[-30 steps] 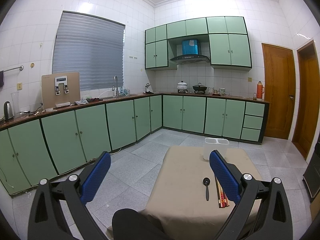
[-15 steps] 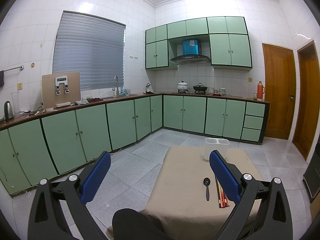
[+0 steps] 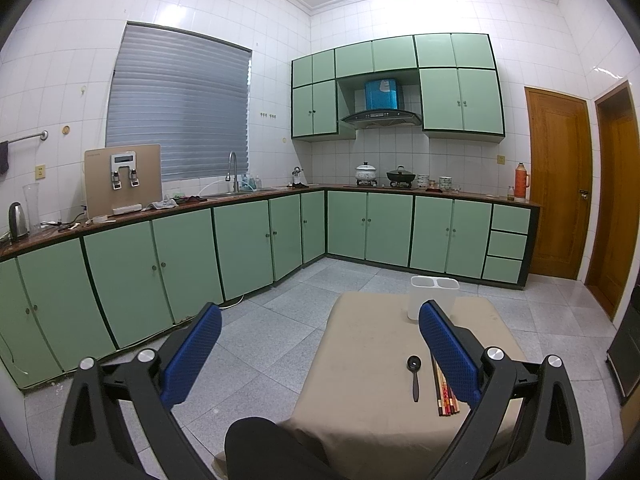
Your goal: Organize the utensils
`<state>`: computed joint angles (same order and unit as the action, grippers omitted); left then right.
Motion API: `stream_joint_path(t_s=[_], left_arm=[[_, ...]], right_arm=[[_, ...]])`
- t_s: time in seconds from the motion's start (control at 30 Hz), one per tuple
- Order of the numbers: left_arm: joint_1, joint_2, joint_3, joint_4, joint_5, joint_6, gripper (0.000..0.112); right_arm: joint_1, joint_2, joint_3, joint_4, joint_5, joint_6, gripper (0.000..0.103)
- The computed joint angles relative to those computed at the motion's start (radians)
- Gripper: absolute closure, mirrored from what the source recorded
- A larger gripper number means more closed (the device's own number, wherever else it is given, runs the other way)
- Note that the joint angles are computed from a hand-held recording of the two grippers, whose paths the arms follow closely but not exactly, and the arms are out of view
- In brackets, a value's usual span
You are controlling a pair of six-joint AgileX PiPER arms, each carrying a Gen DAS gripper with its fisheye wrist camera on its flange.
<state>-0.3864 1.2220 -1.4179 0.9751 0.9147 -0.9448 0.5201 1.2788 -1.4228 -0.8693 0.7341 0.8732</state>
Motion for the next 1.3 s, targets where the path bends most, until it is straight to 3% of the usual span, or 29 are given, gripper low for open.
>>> stream_joint_path(t_s=[0.77,1.0,1.2,1.3], left_arm=[[0.003,-0.002,0.001,-0.006,-0.002,0.006,0.015],[0.028,0.005,0.003,-0.05,-0.038,0.04,0.015],[0.104,0.04,0.014,-0.19,-0.139,0.148,0.015],[0.183,0.094,0.007,-0.406,-0.214,0.329,0.015]], right_arm=[[0.001,-0.002,0.013,-0.01,-0.007,0.014,0.005],[0.002,0.008,-0.02,0.016,0.013,-0.027,0.005],[-0.038,0.032,-0.019,0.087,-0.036,-0.084,0.005],[-0.1,0.081,-0.027,0.227,-0.089,-0.193,0.005]])
